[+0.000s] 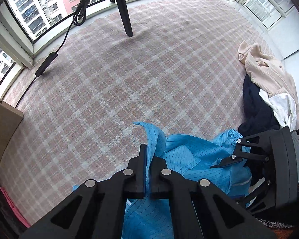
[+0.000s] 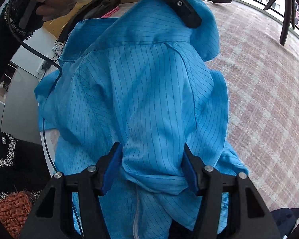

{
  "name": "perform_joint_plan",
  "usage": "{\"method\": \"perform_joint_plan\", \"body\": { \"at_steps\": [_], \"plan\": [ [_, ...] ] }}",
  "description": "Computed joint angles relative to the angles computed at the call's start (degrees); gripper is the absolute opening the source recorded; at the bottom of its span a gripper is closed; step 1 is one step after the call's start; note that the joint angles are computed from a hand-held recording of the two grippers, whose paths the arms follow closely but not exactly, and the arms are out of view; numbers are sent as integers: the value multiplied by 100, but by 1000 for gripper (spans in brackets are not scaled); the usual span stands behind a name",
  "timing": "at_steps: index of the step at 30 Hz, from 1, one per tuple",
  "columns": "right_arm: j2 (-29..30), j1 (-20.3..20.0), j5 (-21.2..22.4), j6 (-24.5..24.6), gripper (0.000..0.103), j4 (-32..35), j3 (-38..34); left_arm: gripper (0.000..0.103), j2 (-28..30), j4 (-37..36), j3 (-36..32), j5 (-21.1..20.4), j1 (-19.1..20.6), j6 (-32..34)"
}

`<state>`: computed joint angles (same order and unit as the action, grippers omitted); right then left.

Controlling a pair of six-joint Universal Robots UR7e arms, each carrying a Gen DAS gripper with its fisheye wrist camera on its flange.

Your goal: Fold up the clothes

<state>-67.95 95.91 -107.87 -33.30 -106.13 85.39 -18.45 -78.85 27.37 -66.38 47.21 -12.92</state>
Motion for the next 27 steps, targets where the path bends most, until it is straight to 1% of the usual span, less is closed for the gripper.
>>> {"method": "perform_joint_plan", "body": {
  "at_steps": [1,3,4,7,8,9,10,11,12,13,14,16,17,19,21,22,24,26,27],
  "plan": [
    [33,-19,-41,35,50,16,-4,1,-194,-132,259,-20,34,-190],
    [123,-44,-88,130,49,109,-61,5,-561,-372,735,-16,93,-553],
    [157,-30,-129,126,50,140,-80,8,-787,-508,1074,249,52,-570],
    [243,66,-365,140,50,311,-173,7,-1460,-954,1919,1073,-45,-745],
    [294,117,-504,197,49,477,-270,8,-1744,-1134,2214,1105,-54,-862],
    [333,172,-625,243,49,613,-371,11,-2115,-1360,2661,1152,-103,-974],
    [334,242,-685,220,49,635,-468,12,-2469,-1561,3070,1213,-159,-1083],
    [311,327,-673,87,49,544,-552,15,-2839,-1805,3573,1355,-261,-1148],
    [307,429,-602,-110,49,435,-668,23,-3207,-1973,4062,1412,-358,-1262],
    [342,551,-477,-335,50,350,-844,35,-3561,-2101,4508,1466,-458,-1393],
    [415,665,-352,-545,51,326,-1061,37,-3895,-2170,4926,1480,-549,-1603],
    [809,853,-175,-880,54,608,-1708,37,-4485,-2319,5739,1440,-735,-2068],
    [1051,939,-100,-1042,55,791,-2082,37,-4722,-2251,6095,1472,-849,-2406],
    [1548,1089,60,-1337,55,1222,-2847,37,-5109,-2070,6704,1507,-1100,-3033],
    [2051,1223,131,-1475,55,1674,-3423,37,-5415,-1955,7206,1454,-1333,-3631],
    [2234,1316,9,-1669,55,1675,-3525,37,-5579,-1959,7436,1380,-1407,-3919],
    [2563,1458,-369,-2041,55,1751,-3650,37,-5901,-1955,7876,1233,-1562,-4494],
    [2876,1515,-706,-2058,55,2313,-3923,37,-6125,-1859,8172,1168,-1669,-5006],
    [2949,1512,-821,-2110,55,2479,-3937,37,-6237,-1817,8316,1131,-1722,-5257]
  ]
}}
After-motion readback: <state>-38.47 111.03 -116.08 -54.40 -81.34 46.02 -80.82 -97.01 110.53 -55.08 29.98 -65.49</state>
